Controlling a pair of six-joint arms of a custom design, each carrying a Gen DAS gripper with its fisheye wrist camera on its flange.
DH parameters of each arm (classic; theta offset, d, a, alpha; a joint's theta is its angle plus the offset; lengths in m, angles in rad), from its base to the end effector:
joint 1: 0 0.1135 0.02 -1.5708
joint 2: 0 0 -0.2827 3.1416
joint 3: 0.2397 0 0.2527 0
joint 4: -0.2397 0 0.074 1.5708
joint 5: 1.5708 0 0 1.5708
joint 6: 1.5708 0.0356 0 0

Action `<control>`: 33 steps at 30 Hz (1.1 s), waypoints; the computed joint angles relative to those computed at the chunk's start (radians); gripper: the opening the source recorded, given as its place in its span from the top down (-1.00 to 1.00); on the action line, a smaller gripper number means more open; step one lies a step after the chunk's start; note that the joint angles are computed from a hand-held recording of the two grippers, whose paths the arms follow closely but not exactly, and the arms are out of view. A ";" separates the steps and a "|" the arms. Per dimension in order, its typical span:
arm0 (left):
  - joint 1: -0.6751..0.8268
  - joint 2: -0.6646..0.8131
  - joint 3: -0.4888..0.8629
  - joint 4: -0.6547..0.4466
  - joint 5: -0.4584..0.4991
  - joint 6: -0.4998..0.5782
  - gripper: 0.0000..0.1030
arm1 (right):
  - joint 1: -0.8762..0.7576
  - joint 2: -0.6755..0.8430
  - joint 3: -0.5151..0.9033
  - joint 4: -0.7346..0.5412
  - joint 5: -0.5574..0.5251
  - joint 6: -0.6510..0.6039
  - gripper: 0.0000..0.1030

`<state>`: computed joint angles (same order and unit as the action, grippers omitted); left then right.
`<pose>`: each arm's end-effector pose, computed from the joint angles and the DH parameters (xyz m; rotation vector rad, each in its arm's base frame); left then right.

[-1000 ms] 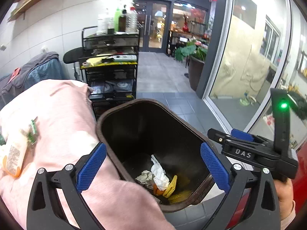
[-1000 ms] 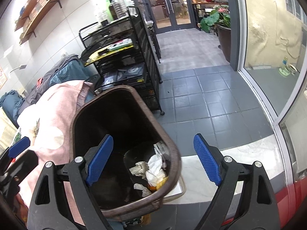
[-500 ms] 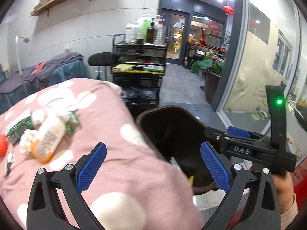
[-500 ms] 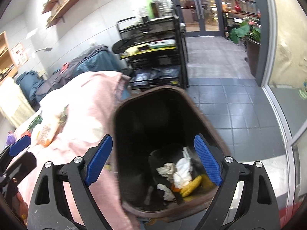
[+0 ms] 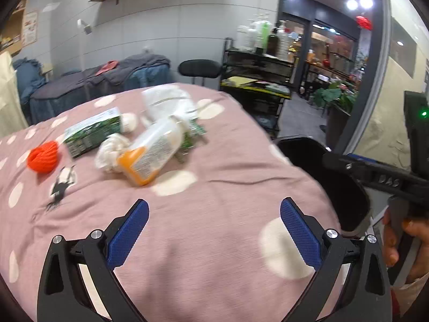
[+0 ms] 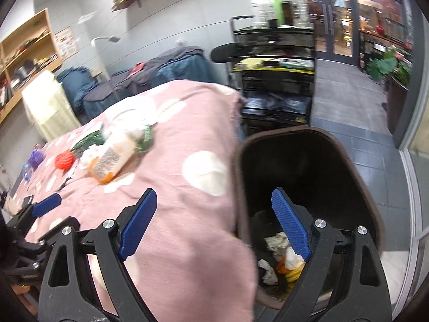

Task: Collect trash
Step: 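Return both tools to the table and grasp the orange-capped white bottle with the left tool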

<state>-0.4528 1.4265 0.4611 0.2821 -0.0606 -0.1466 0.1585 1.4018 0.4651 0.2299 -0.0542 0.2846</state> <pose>0.2287 -0.1089 0.1564 0.3131 2.2432 -0.2523 0.2461 0.0413 0.1588 0.1159 2.2907 0.2930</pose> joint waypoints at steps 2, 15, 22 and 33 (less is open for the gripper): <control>0.074 -0.009 -0.019 -0.001 0.030 0.024 -0.88 | 0.035 0.021 0.028 -0.004 -0.007 0.003 -0.68; 0.379 0.086 0.130 -0.111 0.234 0.228 -0.88 | 0.244 0.228 0.286 -0.058 0.014 0.036 -0.68; 0.303 0.286 0.364 -0.220 0.193 0.344 -0.80 | 0.226 0.250 0.326 -0.095 0.027 0.027 -0.68; 0.232 0.588 0.722 -0.411 0.092 0.447 -0.49 | 0.166 0.291 0.347 -0.123 0.015 0.012 -0.68</control>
